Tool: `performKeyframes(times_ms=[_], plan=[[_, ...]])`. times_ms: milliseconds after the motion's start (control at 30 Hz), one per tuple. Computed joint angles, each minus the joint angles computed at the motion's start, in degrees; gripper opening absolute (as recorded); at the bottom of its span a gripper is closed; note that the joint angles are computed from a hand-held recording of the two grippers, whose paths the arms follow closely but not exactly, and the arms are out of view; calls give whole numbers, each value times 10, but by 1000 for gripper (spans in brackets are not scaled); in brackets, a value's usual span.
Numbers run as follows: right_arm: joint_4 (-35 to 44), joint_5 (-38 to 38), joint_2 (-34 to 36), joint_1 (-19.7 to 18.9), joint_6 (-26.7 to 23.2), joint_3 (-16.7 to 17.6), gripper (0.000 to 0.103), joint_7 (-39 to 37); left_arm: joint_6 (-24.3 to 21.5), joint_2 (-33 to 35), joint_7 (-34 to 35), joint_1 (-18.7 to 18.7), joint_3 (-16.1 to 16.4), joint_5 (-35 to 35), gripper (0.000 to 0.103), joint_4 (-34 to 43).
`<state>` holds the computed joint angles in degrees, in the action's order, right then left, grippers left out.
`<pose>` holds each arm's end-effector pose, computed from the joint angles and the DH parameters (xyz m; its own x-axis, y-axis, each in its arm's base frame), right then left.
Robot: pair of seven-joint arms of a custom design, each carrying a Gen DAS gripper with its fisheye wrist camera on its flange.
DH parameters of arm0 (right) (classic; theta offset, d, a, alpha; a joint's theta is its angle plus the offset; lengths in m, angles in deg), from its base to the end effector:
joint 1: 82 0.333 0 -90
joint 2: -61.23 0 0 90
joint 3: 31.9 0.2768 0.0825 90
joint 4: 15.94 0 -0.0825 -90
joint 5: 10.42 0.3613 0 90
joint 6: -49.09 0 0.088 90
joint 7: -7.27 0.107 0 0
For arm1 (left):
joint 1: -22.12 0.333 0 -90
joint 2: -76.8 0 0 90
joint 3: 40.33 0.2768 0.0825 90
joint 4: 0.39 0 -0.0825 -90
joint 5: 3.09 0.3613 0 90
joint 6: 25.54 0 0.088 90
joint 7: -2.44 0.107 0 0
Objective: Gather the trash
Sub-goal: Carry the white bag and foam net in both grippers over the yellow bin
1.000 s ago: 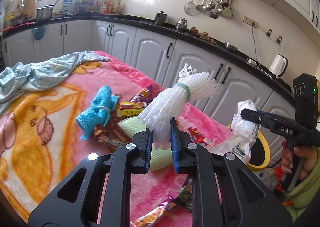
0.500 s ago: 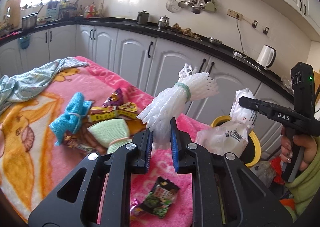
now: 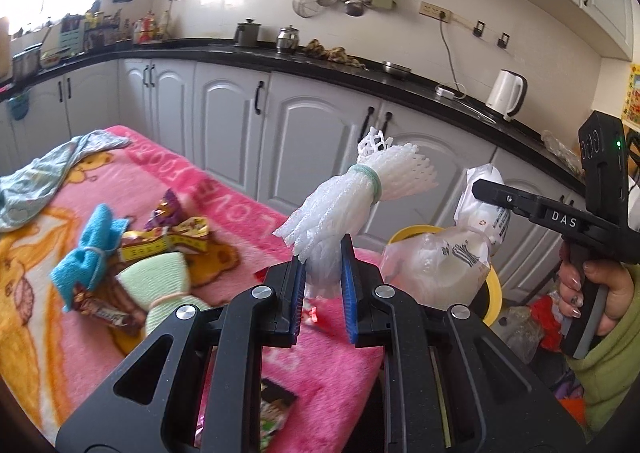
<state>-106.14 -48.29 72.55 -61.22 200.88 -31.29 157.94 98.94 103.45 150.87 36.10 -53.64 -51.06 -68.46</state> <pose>0.5930 0.2493 0.5907 -0.1202 -0.9683 -0.2191 -0.5291 0.2492 -0.8112 0.6925 0.0205 0.5685 -0.6707 -0.7174 0.1886 -0.4991 0.2484 -0.8302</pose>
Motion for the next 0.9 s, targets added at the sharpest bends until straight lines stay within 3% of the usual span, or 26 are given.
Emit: performKeyframes(times_ms=[333,900], plan=[[-81,-92,-72,-21,-12,0,31,93,4,-12,13,-27,-10,-1,11,-13],[-186,-133,-151,-86,-15,24,31,184,5,-25,30,-75,-15,12,11,-42]])
